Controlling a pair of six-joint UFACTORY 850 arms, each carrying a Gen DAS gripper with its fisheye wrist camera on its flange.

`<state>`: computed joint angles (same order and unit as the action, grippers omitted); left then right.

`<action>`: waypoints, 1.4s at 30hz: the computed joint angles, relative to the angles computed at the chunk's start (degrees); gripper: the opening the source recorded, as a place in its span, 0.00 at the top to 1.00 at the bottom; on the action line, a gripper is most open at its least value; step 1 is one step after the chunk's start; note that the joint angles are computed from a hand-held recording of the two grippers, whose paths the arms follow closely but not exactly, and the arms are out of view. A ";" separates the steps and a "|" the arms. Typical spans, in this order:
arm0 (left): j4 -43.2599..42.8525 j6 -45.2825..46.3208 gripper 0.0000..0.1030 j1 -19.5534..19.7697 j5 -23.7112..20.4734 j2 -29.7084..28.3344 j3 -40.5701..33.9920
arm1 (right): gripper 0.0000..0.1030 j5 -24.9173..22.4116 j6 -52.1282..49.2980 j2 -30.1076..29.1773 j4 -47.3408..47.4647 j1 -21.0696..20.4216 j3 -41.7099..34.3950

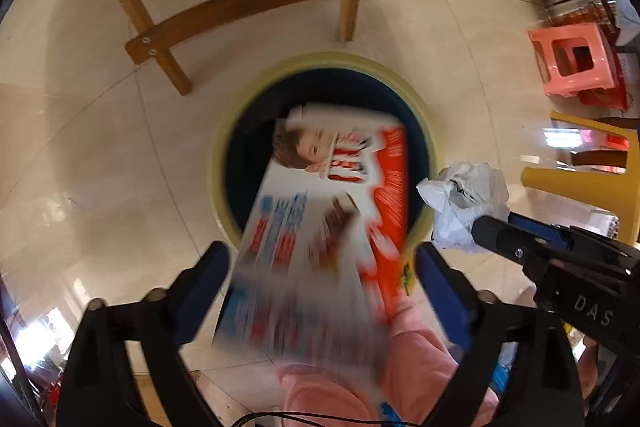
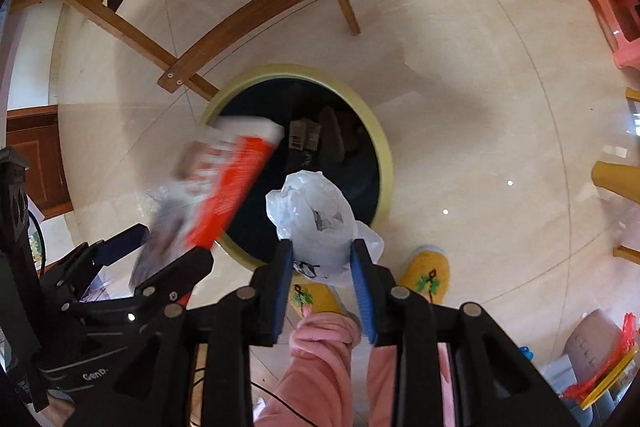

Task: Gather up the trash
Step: 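Carry both items over the trash bin and open both grippers to drop them, then raise both open grippers back toward the table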

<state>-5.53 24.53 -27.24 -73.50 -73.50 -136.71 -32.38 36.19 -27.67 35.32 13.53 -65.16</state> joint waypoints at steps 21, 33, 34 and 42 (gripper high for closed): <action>0.55 1.74 0.01 2.83 5.40 11.37 9.38 | 0.61 0.37 11.25 5.46 -10.65 2.38 -1.57; -2.97 1.08 0.01 3.91 2.95 20.50 8.21 | 0.61 -7.46 14.42 13.19 -20.69 3.53 -8.04; -3.32 0.76 0.01 3.95 2.17 20.95 7.09 | 0.61 -8.23 13.65 13.82 -20.52 3.44 -8.81; -5.79 -3.36 0.01 4.21 -6.81 19.23 -10.31 | 0.61 -14.43 9.85 18.08 -23.41 3.21 -16.49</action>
<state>-11.33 21.17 -23.04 -80.30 -54.27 -147.02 -46.81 46.04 -9.60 11.91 16.74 -81.64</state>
